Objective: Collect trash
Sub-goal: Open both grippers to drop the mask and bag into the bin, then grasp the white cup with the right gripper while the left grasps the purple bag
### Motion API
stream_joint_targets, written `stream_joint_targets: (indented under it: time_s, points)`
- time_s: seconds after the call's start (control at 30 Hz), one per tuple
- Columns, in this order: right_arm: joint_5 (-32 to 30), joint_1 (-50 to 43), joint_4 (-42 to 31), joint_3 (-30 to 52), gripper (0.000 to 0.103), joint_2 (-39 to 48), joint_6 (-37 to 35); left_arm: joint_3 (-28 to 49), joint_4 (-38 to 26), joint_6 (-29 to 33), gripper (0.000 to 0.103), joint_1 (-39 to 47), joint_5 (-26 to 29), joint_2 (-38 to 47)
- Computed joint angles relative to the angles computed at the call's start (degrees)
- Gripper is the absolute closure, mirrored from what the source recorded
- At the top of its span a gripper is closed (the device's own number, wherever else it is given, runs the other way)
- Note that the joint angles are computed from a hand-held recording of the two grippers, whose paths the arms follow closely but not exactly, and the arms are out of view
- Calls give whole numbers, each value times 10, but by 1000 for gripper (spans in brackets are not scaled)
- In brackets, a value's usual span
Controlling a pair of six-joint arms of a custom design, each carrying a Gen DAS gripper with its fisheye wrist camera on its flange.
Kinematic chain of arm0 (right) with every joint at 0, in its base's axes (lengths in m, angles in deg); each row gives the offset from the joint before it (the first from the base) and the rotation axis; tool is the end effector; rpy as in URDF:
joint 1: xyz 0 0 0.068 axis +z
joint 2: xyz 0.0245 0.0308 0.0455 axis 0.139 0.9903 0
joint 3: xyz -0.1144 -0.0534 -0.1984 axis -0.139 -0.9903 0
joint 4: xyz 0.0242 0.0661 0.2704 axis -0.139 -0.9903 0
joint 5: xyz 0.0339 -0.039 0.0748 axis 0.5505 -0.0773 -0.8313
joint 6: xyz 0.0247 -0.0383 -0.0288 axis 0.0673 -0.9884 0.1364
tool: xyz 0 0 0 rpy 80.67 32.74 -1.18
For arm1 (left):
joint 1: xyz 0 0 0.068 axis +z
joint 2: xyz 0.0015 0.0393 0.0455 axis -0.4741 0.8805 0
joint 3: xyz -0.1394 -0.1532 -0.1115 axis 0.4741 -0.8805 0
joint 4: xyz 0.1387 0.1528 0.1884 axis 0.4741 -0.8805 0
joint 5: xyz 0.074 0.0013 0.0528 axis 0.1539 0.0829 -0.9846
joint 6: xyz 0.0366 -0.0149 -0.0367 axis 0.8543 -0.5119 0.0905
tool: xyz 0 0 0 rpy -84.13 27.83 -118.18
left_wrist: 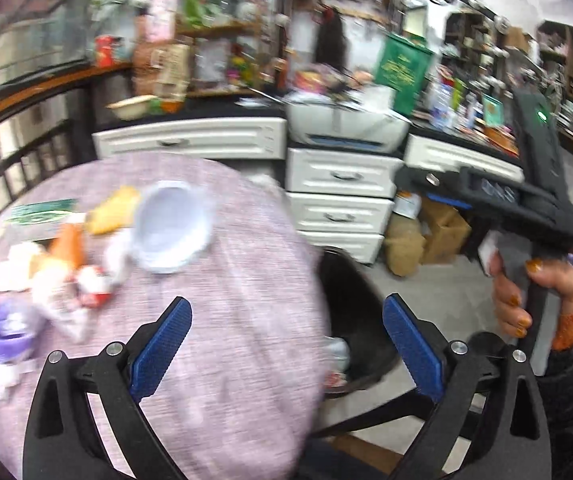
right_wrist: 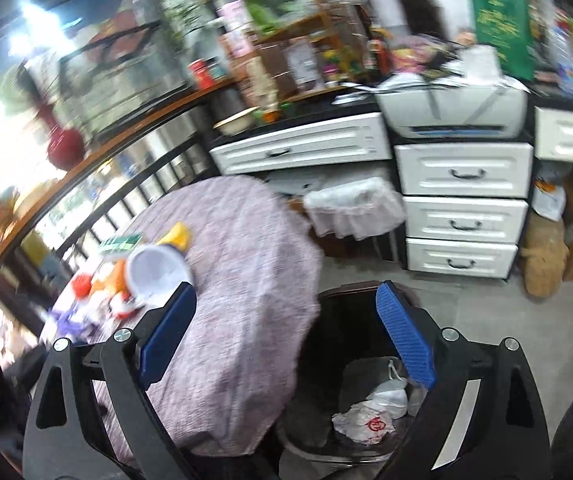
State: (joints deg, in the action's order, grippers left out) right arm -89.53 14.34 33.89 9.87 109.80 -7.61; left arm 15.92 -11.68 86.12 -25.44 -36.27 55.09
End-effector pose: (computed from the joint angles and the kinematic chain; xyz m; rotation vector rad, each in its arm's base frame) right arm 0.2224 0.0333 0.1612 0.0451 2.1549 0.4872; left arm 0.1679 -0.0054 0.1633 0.4454 2.1874 -0.2760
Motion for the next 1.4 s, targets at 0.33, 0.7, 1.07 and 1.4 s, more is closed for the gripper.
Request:
stream_joint_targets:
  time_s: [0.33, 0.7, 1.07, 1.4]
  points:
    - [72, 199, -2, 42, 13, 32, -18, 46, -27, 164, 8, 347, 152, 99]
    - [151, 309, 63, 142, 13, 225, -49, 155, 112, 192, 8, 524, 179, 358]
    - [135, 244, 73, 297, 13, 437, -53, 346, 139, 52, 14, 539, 156, 597]
    - [173, 248, 29, 428, 22, 562, -83, 434, 117, -42, 34, 487, 98, 700]
